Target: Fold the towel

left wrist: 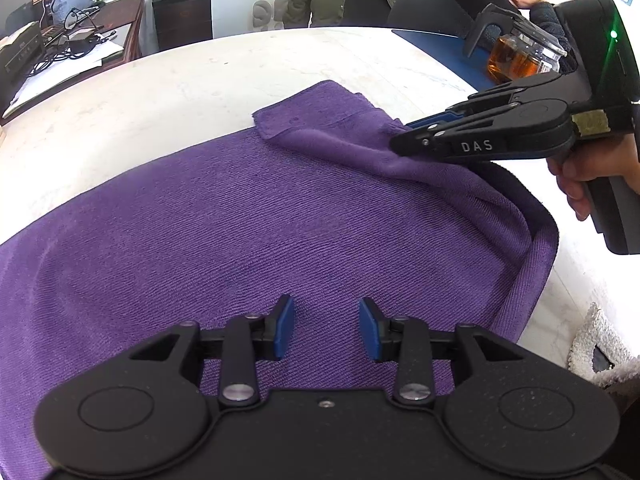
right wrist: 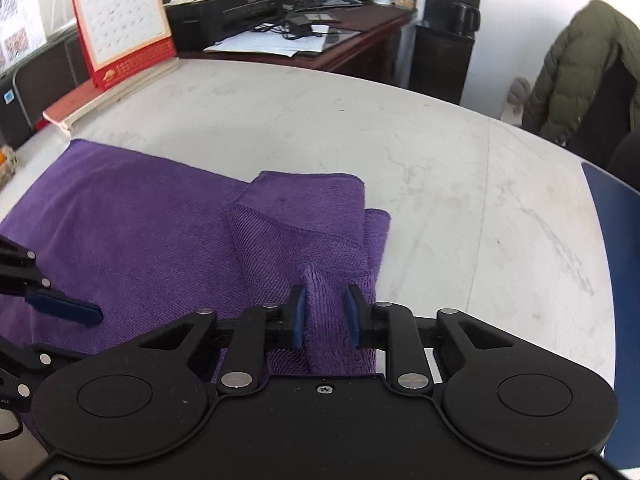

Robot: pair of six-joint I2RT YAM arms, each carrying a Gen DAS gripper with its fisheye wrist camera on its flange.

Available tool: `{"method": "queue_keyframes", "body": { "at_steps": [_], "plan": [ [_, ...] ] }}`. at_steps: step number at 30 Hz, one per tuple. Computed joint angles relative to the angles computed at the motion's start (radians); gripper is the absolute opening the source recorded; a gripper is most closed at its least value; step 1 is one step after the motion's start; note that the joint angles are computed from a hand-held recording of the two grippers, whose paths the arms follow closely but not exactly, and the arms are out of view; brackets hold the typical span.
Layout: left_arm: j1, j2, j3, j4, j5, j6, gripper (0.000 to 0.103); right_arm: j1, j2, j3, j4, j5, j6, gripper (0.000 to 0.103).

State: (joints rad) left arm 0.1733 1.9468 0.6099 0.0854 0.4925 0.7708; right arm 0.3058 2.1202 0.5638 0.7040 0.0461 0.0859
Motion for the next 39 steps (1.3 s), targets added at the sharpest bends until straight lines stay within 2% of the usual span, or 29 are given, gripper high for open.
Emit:
{"method": "queue_keyframes", "body": {
  "at_steps": [3, 9, 14, 16, 19, 20, 28, 36, 39],
  "plan": [
    [0.002, 0.001, 0.0, 0.001, -0.002, 0.008, 0.036, -0.021, -0.026, -0.032, 0.035, -0.028, 0.033, 0.008],
    [0.008, 0.006, 0.001, 0.005, 0.005, 0.018, 0.037, -0.145, -0.153, -0.194, 0.144, -0.144, 0.163, 0.008],
    [0.0, 0.002, -0.012, 0.024, -0.005, 0.026, 0.038, -0.272, -0.127, -0.283, 0.282, -0.267, 0.261, 0.008],
    [-0.004, 0.0, -0.017, 0.031, -0.011, 0.031, 0.039, -0.294, -0.097, -0.286, 0.307, -0.28, 0.286, 0.008],
    [-0.004, 0.003, -0.017, 0.036, -0.014, 0.038, 0.039, -0.316, -0.044, -0.285, 0.337, -0.277, 0.287, 0.008],
    [-0.004, 0.004, -0.016, 0.036, -0.013, 0.038, 0.039, -0.329, -0.032, -0.287, 0.349, -0.283, 0.293, 0.012],
    [-0.011, 0.003, -0.027, 0.057, -0.013, 0.019, 0.04, -0.448, 0.008, -0.345, 0.421, -0.324, 0.293, 0.012],
    [-0.004, 0.008, -0.022, 0.055, -0.009, 0.036, 0.041, -0.593, 0.146, -0.434, 0.616, -0.37, 0.317, 0.011],
    [0.0, 0.01, -0.023, 0.058, -0.004, 0.039, 0.041, -0.639, 0.176, -0.47, 0.67, -0.368, 0.286, 0.011]
  ]
}}
